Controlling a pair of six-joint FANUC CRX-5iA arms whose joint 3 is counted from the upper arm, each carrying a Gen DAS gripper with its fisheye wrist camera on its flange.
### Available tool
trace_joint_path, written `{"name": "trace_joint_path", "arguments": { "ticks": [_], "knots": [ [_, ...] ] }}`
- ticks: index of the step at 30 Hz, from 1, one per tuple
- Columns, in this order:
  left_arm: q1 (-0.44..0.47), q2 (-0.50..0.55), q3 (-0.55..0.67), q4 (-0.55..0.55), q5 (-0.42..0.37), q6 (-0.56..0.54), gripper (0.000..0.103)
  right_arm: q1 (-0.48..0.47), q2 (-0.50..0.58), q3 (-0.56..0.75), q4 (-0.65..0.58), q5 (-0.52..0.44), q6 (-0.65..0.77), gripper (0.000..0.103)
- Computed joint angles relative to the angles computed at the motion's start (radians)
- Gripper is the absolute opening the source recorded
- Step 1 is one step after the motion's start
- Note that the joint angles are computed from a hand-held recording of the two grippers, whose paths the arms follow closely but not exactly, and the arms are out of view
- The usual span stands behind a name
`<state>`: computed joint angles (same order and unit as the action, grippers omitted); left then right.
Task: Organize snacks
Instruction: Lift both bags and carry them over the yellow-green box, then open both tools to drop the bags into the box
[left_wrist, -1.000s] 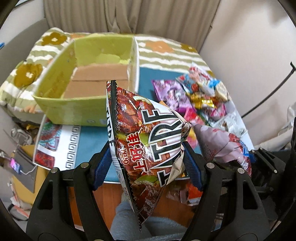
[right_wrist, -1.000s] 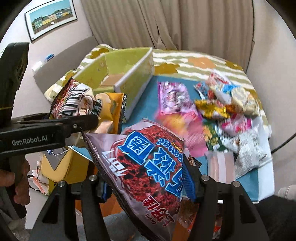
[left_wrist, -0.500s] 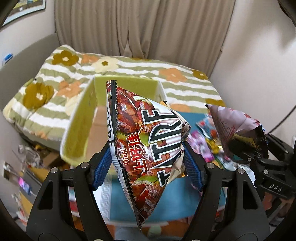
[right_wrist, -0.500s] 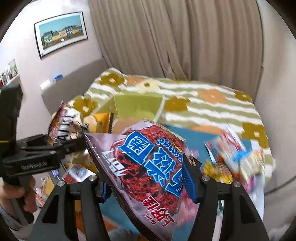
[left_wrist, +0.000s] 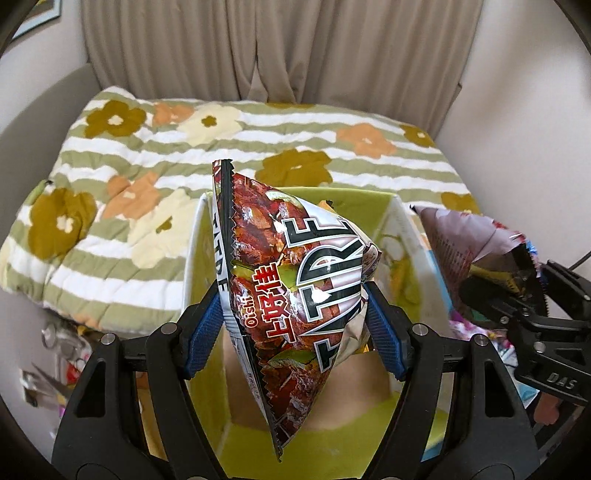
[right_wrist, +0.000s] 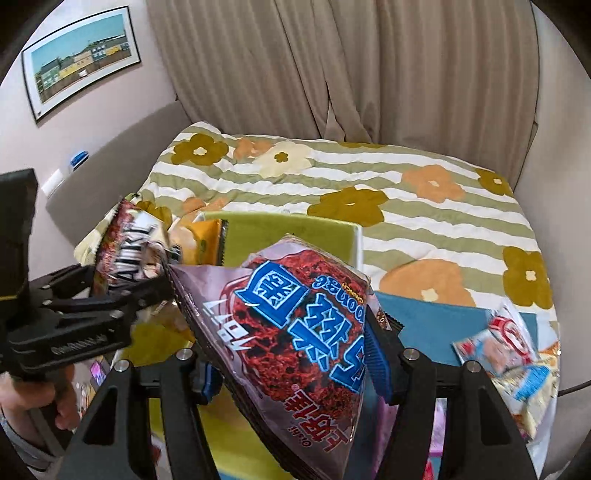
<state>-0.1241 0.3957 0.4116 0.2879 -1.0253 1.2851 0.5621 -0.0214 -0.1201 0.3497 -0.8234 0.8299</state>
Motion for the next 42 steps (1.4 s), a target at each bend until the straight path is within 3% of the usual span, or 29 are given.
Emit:
{"name": "trace_joint_path", "arguments": {
  "ticks": [7, 9, 11, 28, 35, 37, 39, 42],
  "knots": [
    [0.002, 0.173, 0.181, 0.0, -0.104, -0.028, 0.07, -0.034, 0.127, 0.118, -0.032, -0.017, -0.006, 0.059],
    [-0.005, 0.206, 0.221, -0.013, -0.119, -0.02, 0.074, -0.043, 0.148, 0.139, -0.049, -0.022, -0.001, 0.059],
    [-0.014, 0.229, 0.256, -0.042, -0.132, -0.006, 0.102, -0.051, 0.166, 0.156, -0.058, -0.027, 0.008, 0.059],
    [0.021, 0.097, 0.094, -0.097, -0.074, 0.061, 0.102, -0.064, 0.232, 0.221, -0.075, -0.002, 0.2, 0.059],
    [0.023, 0.073, 0.073, -0.108, -0.065, 0.089, 0.102, -0.086, 0.297, 0.303, -0.181, -0.029, 0.299, 0.06],
    [0.023, 0.066, 0.064, -0.112, -0.063, 0.095, 0.102, -0.09, 0.311, 0.314, -0.201, -0.038, 0.321, 0.064],
    [0.023, 0.059, 0.054, -0.114, -0.061, 0.099, 0.102, -0.09, 0.328, 0.328, -0.198, -0.07, 0.334, 0.103],
    [0.025, 0.046, 0.035, -0.114, -0.058, 0.099, 0.102, -0.079, 0.299, 0.258, -0.148, -0.003, 0.293, 0.103]
  ]
}}
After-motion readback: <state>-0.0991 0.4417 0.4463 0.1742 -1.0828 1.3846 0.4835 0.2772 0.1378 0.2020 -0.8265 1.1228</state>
